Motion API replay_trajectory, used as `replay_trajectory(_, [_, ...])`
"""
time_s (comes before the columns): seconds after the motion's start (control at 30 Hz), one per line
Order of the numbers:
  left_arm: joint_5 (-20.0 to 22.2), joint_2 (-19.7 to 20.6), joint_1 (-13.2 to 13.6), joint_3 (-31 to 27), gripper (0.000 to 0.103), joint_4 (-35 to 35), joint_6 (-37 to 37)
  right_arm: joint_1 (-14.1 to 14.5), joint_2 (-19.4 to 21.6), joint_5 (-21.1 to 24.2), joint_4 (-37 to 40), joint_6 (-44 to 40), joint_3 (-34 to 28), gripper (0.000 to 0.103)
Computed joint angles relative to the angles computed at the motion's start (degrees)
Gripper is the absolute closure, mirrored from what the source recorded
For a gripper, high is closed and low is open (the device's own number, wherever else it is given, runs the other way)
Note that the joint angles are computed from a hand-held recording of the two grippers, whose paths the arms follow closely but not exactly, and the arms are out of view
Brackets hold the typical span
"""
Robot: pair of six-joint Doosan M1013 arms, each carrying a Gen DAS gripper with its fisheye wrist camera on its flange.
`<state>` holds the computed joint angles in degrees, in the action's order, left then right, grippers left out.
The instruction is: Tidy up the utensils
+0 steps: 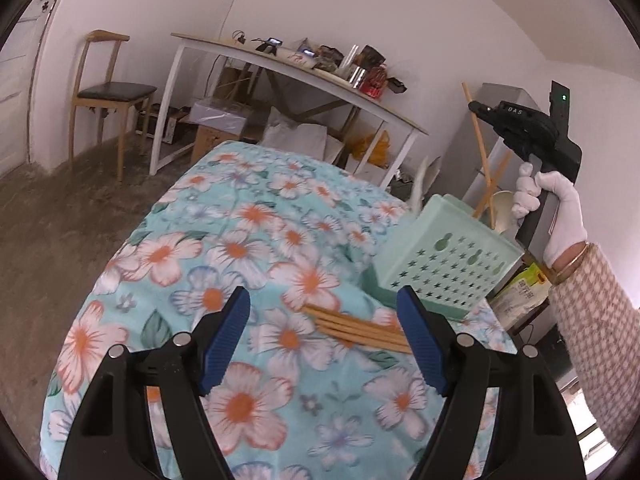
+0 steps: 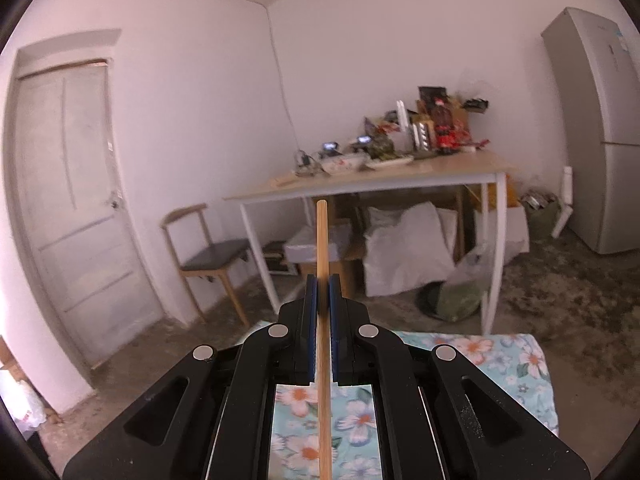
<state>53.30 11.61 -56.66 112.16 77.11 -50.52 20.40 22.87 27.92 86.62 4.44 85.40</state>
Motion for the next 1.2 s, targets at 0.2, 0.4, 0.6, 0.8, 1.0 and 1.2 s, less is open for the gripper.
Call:
replay_trajectory(0.2, [0.5,-0.1,-0.1,0.3,0.030,0.8,-1.0,1.1,0.4,-4.7,-5.4,3.7,0.0,0.099])
replay_trajectory(0.4, [0.3,-0.2,-0.1,0.1,0.030,0.4,-0.6,1.5,0.3,-6.0,-6.7,3.8,0.4,0.099])
replay_trajectory(0.6, [1.1,-0.1,-0.4,-0.1,0.030,0.4,-0.4,1.2,-0.8,-5.0,-7.7,3.0,1.6,0.099])
replay_trajectory(0.8, [0.4,0.3,-0.5,-0.7,0.030,0.1,0.6,-0.6,-5.0,-2.1,0.4,-7.2,6.7,0.095])
replay_trajectory(1.0, [-0.7,0.8,-0.5,-1.4,0.030,0.3,0.8,-3.8,-9.7,3.5,3.0,-8.4,12.8,0.082])
replay_trajectory(1.2, [-4.7,2.1,0.2,-3.0,0.030,-1.4,3.4,-6.8,-11.6,9.3,-7.3,4.3,18.9,0.077])
